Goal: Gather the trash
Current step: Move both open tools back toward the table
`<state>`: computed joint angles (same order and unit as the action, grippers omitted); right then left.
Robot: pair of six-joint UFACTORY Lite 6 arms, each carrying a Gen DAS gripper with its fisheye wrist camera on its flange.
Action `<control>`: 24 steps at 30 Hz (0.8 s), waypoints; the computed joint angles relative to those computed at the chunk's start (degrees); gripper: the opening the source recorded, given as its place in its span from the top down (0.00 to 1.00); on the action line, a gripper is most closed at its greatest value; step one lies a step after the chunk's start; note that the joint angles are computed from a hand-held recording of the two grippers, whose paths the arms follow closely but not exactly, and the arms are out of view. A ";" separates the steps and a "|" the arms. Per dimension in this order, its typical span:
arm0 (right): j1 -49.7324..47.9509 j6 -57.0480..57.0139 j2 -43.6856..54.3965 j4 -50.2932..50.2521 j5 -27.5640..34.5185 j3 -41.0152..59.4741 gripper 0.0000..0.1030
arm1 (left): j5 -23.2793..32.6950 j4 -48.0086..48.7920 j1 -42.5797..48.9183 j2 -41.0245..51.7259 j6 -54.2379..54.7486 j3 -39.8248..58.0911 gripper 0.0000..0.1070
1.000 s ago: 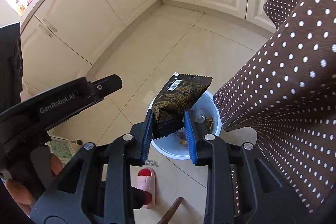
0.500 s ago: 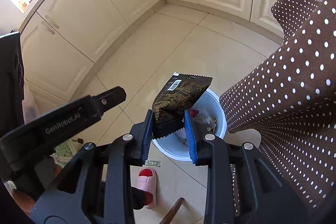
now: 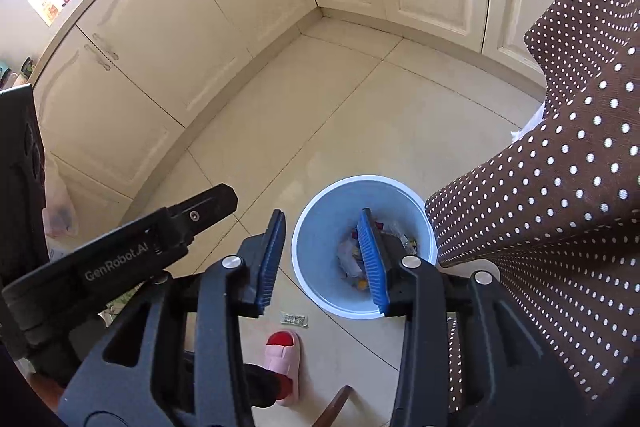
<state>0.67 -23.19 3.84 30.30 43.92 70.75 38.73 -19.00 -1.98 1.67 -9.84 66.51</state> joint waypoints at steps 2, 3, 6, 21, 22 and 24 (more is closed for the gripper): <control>-0.60 -0.20 -1.01 0.01 0.57 -0.24 0.63 | 0.42 0.14 -0.11 -0.74 -0.22 0.07 0.57; -0.81 -0.13 -1.64 -0.13 0.80 -0.38 0.63 | 0.81 0.51 -0.35 -1.39 -0.77 0.18 0.57; -2.43 -0.73 -3.98 -0.16 2.18 -0.49 0.63 | 2.30 1.32 -1.06 -3.51 -2.04 0.85 0.57; -26.65 -11.11 -18.30 9.29 22.95 13.38 0.63 | 14.20 17.15 -18.45 -14.69 -21.76 18.00 0.55; -31.48 -13.38 -18.27 11.50 25.97 15.75 0.63 | 15.21 19.82 -22.04 -13.73 -24.53 21.18 0.54; -41.03 -17.52 -16.93 15.83 31.82 20.63 0.62 | 17.69 25.15 -29.55 -10.28 -29.53 28.41 0.53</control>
<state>-40.36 -40.70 -13.08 46.13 75.74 91.37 56.42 6.15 -31.53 -8.61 -39.37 94.92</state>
